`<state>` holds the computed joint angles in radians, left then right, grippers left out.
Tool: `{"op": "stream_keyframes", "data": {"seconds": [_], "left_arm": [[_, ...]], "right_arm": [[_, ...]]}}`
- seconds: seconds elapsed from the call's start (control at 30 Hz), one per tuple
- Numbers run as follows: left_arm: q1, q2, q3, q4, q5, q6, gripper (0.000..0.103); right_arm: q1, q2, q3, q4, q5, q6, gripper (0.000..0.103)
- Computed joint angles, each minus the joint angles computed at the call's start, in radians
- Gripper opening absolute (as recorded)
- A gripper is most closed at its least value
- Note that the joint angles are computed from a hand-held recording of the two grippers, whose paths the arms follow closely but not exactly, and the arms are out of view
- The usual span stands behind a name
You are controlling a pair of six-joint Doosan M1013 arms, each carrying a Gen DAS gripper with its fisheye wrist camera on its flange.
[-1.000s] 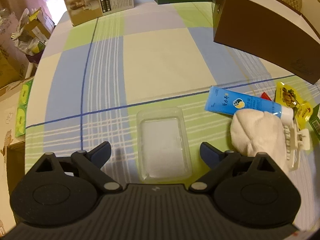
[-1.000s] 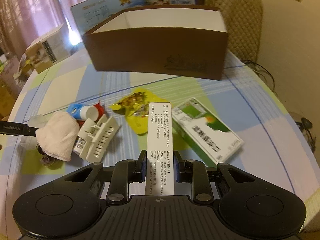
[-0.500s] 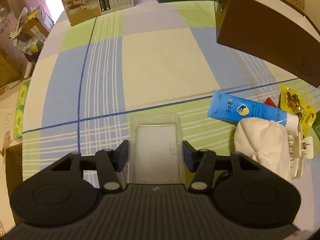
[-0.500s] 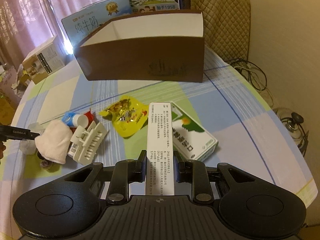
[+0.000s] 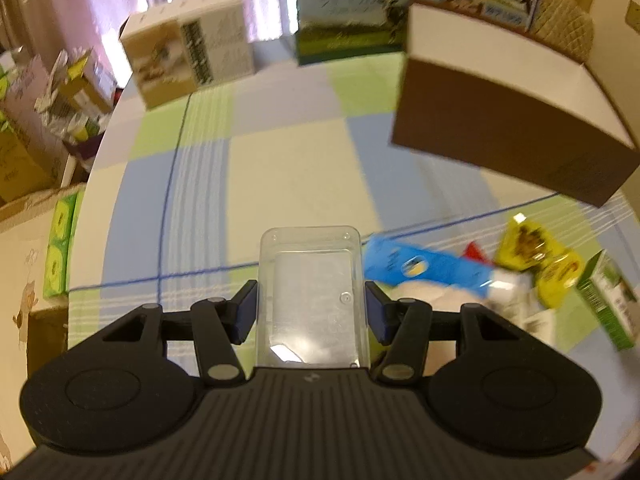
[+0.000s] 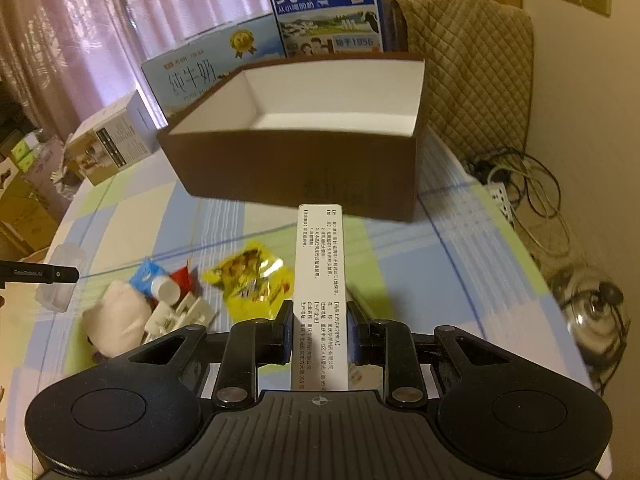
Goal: Organize objects
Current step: 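Carry the white box and clear tray with both tools into the brown box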
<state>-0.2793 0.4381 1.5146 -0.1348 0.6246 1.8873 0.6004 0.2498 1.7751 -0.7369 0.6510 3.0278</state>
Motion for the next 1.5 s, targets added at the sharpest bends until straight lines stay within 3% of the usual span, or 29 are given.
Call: {"op": "stream_keyframes", "data": {"seconds": [0.37, 0.57, 0.77, 1.07, 1.5], "left_arm": [[-0.115, -0.014, -0.033, -0.034, -0.061, -0.013, 0.052], [-0.161, 0.034, -0.128, -0.085, -0.044, 0.071, 0.052], [-0.178, 0.097, -0.247, -0.146, -0.003, 0.166, 0.052], [-0.179, 0.213, -0.435, -0.165, 0.091, 0.203, 0.052], [-0.186, 0.368, -0.635, -0.110, 0.249, 0.153, 0.052]], "right_arm": [[-0.109, -0.028, 0.009, 0.028, -0.167, -0.185, 0.022], [-0.145, -0.010, -0.028, -0.013, -0.216, -0.160, 0.022], [-0.166, 0.036, -0.106, -0.055, -0.204, -0.109, 0.022], [-0.199, 0.133, -0.236, -0.077, -0.145, -0.098, 0.022], [-0.245, 0.257, -0.363, 0.103, -0.055, -0.216, 0.022]]}}
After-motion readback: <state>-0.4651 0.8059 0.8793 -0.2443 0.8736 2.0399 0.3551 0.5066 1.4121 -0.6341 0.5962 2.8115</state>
